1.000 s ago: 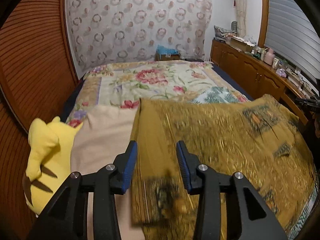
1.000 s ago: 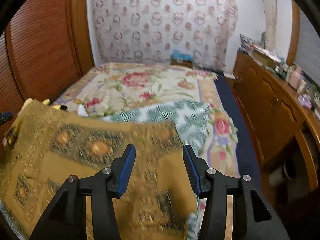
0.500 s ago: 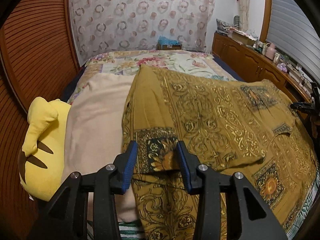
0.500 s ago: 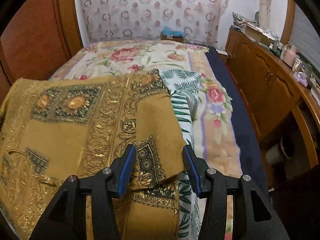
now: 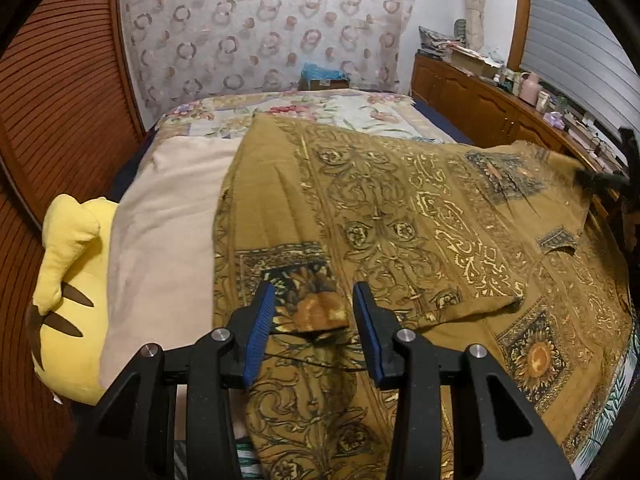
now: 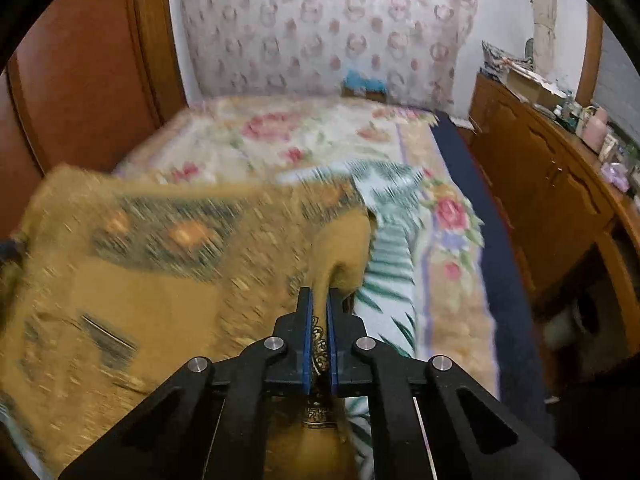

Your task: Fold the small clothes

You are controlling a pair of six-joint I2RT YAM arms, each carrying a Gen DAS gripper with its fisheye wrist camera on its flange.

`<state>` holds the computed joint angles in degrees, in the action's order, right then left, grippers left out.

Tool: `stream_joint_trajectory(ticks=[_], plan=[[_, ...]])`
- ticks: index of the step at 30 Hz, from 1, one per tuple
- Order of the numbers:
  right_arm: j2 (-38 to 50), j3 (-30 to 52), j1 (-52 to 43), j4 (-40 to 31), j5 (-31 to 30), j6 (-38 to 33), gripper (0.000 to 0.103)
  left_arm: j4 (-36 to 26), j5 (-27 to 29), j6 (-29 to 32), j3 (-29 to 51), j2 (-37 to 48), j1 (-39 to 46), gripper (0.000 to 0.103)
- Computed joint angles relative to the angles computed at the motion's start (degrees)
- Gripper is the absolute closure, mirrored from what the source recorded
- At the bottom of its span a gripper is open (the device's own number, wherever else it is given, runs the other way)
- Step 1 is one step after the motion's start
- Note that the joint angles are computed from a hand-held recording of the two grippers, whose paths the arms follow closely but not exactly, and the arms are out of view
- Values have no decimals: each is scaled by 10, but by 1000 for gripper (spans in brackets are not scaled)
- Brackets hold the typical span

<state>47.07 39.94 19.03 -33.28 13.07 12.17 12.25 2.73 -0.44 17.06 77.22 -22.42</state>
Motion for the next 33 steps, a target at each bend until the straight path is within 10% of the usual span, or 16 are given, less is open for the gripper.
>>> stream_joint_trajectory(ticks=[10,15,33], plan=[[-57,33,30,-48,19,9,98,18,-22,-8,28,59,-11,62],[-47,-1,28,-4,14,9,98,18,-30,-2,28,58,-9,99],[-244,-28,132,-137,90,82,98,-270,120,-53,-31,-435,44,101]])
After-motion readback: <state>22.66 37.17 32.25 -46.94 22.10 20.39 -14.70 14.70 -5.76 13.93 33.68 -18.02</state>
